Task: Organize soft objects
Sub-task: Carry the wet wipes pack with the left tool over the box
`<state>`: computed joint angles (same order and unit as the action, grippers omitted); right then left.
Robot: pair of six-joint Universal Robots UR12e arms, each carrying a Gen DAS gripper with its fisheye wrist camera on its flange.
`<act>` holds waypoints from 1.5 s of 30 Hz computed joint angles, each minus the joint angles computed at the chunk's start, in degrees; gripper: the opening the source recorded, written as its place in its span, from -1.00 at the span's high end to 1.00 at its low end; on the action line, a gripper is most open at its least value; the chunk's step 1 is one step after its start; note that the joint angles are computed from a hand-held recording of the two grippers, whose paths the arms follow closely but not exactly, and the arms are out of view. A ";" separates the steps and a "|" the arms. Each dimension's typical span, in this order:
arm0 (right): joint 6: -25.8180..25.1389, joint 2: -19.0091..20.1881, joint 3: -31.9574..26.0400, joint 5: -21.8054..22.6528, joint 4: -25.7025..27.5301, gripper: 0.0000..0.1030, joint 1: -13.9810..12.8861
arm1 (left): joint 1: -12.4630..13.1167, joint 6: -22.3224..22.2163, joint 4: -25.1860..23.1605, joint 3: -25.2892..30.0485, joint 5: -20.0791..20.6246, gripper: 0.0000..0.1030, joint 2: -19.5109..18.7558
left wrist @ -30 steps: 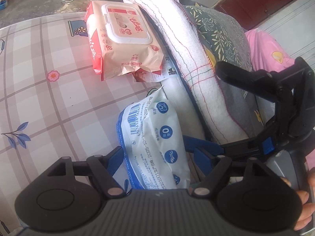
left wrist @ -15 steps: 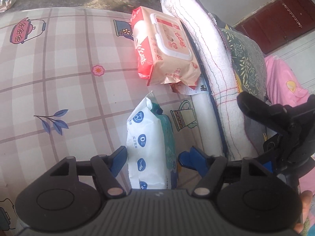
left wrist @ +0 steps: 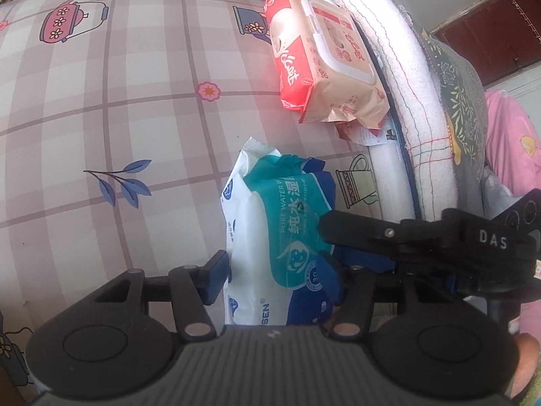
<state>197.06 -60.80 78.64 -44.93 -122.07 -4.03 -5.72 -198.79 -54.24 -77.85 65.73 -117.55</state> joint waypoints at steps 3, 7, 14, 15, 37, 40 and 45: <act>0.20 -0.14 0.95 -0.94 -3.12 0.05 0.24 | -0.68 0.55 1.00 0.10 2.70 -0.01 0.12; -0.15 -0.97 2.34 -2.11 -5.18 0.24 0.30 | -0.93 -0.36 1.16 0.12 3.08 0.08 0.49; -0.86 -3.76 3.90 -3.43 -10.08 0.25 0.04 | -1.75 0.05 5.52 -1.55 4.55 0.08 2.75; -0.77 -4.25 4.19 -3.24 -10.81 0.25 -0.07 | -2.01 0.09 6.12 -1.56 5.12 0.08 3.20; -2.57 -25.20 20.49 6.30 -23.70 0.24 -4.26 | -5.33 -4.12 18.20 -15.36 10.33 0.08 21.51; -4.00 -28.08 23.13 7.56 -22.90 0.23 -4.23 | -5.31 -4.77 19.16 -18.78 10.85 0.08 24.70; -7.38 -31.89 26.19 8.94 -18.46 0.22 -2.89 | -4.66 -6.82 20.16 -24.66 12.38 0.08 29.79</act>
<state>189.69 -92.69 104.83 -35.99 -140.53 -6.92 -10.39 -205.60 -34.08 -102.51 78.11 -87.76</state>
